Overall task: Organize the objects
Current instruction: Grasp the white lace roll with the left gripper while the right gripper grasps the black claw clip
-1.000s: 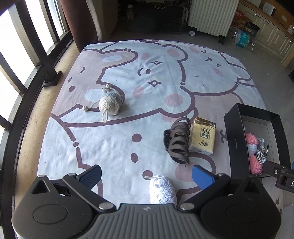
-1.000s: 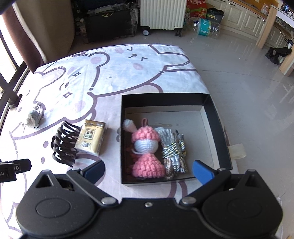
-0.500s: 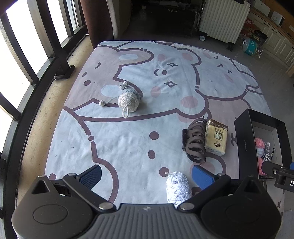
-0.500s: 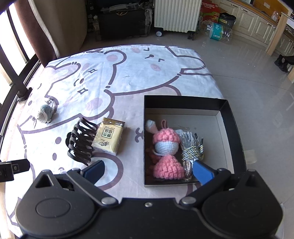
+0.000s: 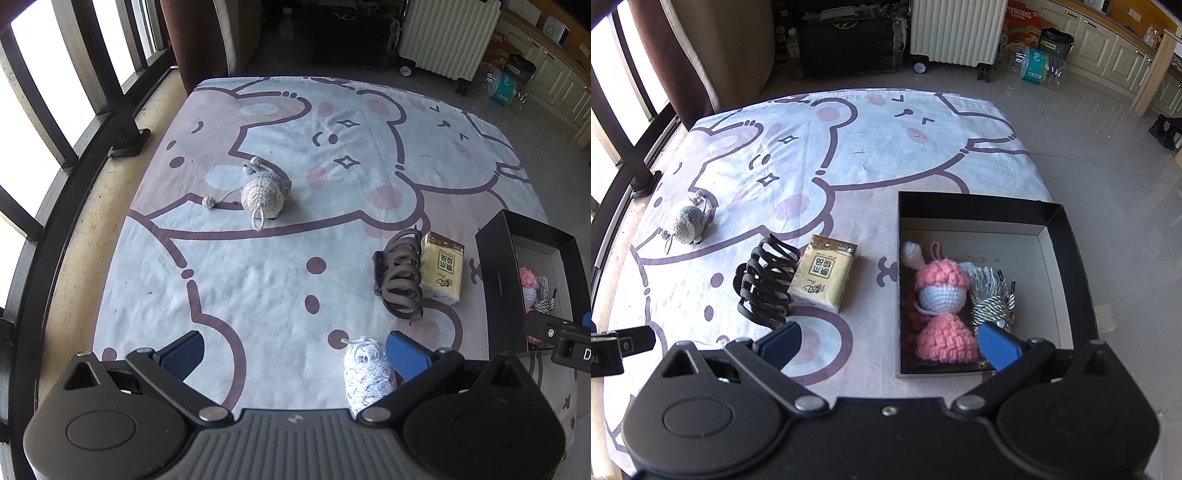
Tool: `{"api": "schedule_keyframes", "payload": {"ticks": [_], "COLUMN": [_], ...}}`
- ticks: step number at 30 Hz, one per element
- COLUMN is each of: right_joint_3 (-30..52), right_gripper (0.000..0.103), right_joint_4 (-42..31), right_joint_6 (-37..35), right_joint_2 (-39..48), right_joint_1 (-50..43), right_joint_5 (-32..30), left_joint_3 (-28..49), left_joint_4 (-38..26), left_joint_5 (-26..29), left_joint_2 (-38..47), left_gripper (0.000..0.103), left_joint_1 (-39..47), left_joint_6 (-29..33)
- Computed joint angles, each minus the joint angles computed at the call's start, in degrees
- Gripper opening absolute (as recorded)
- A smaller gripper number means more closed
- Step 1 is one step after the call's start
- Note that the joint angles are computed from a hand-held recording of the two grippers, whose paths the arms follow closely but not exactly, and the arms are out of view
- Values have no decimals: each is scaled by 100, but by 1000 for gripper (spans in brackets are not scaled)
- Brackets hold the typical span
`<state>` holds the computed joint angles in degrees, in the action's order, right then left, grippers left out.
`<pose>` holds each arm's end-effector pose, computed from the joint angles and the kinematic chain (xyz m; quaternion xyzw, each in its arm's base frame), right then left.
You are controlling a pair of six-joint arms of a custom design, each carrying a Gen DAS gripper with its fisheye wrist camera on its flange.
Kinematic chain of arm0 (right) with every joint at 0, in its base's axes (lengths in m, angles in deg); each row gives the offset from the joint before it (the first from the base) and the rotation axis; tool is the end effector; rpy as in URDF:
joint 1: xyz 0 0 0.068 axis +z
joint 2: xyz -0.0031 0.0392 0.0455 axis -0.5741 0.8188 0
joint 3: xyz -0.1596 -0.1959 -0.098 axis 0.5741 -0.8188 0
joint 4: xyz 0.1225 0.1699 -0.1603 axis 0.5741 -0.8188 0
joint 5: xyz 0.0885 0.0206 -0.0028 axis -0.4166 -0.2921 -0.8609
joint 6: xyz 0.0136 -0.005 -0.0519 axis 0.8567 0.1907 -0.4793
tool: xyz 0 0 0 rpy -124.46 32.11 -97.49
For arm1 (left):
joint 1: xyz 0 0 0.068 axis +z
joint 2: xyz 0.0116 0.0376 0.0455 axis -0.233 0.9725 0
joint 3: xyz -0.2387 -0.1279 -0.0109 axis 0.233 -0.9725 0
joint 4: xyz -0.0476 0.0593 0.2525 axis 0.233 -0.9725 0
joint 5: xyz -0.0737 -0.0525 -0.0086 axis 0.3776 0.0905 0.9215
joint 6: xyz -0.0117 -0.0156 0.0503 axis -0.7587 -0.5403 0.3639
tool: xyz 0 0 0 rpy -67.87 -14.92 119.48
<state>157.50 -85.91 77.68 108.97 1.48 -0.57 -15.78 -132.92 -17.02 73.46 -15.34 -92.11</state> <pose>0.2463 0.1679 0.3176 0.0287 0.9681 -0.0191 0.2481 0.2331 -0.0098 0.2980 -0.0611 0.9740 -0.0507 0.2122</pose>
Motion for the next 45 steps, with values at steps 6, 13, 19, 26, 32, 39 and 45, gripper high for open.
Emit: {"api": "schedule_keyframes", "payload": {"ticks": [6, 13, 19, 26, 32, 39, 45], "right_joint_3": [31, 101, 329, 1022, 1860, 2160, 1611], "right_gripper": [103, 103, 103, 102, 96, 87, 78], "right_joint_4": [33, 140, 159, -152, -413, -155, 579], "right_joint_6": [-16, -70, -106, -44, -266, 139, 329], "right_joint_2": [65, 178, 427, 952, 1608, 2047, 1980], "right_joint_1": [8, -10, -99, -184, -159, -204, -273], "right_joint_5": [3, 2, -67, -167, -457, -1160, -1839], "left_joint_3": [-59, -167, -246, -284, -273, -351, -428], "left_joint_4": [44, 106, 132, 166, 204, 268, 286], "left_joint_5": [-42, 75, 174, 370, 520, 622, 852], "left_joint_2": [42, 167, 310, 493, 718, 899, 1004], "left_gripper": [103, 103, 101, 97, 88, 77, 61], "left_joint_1": [-143, -300, -413, -586, -863, -890, -747], "left_joint_6": [44, -34, -79, -224, -375, -474, -273]}}
